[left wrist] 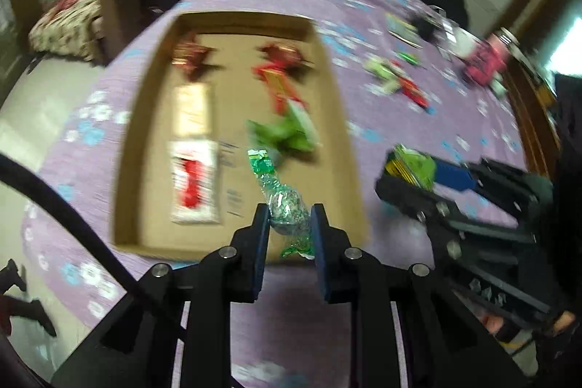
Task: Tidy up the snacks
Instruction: 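Carry both held snacks over the cardboard tray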
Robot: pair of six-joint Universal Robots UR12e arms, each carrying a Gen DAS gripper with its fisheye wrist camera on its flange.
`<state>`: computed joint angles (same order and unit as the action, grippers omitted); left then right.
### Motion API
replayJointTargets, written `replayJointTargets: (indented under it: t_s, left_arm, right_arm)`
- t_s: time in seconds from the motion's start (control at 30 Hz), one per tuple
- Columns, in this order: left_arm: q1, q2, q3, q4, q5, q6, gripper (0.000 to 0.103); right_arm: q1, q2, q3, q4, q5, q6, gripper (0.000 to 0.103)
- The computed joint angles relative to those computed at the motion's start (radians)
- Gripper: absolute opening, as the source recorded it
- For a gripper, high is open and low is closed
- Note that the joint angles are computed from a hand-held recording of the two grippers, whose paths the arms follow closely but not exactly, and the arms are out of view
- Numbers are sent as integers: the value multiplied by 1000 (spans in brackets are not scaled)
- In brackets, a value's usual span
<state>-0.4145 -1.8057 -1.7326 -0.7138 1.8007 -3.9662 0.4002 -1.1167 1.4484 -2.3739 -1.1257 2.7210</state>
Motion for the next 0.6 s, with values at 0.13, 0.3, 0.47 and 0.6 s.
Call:
replayJointTargets:
  t_s: [0.13,0.3,0.47,0.6]
  left_arm:
    - [42,7,-17,-36,-9,-27,25]
    - [83,2,-19,-58,0,-51,25]
    - [120,-19,13,-68,17,-44,25]
    - [152,-41,47,-109,11,-66,25]
  right_arm:
    - [33,36,-40,21,-11,-16,37]
    - [65,80,-90,21,-57,-8,37]
    - [86,137,-183,19,-93,30,37]
    - [100,201,-283,74,-143,74,37]
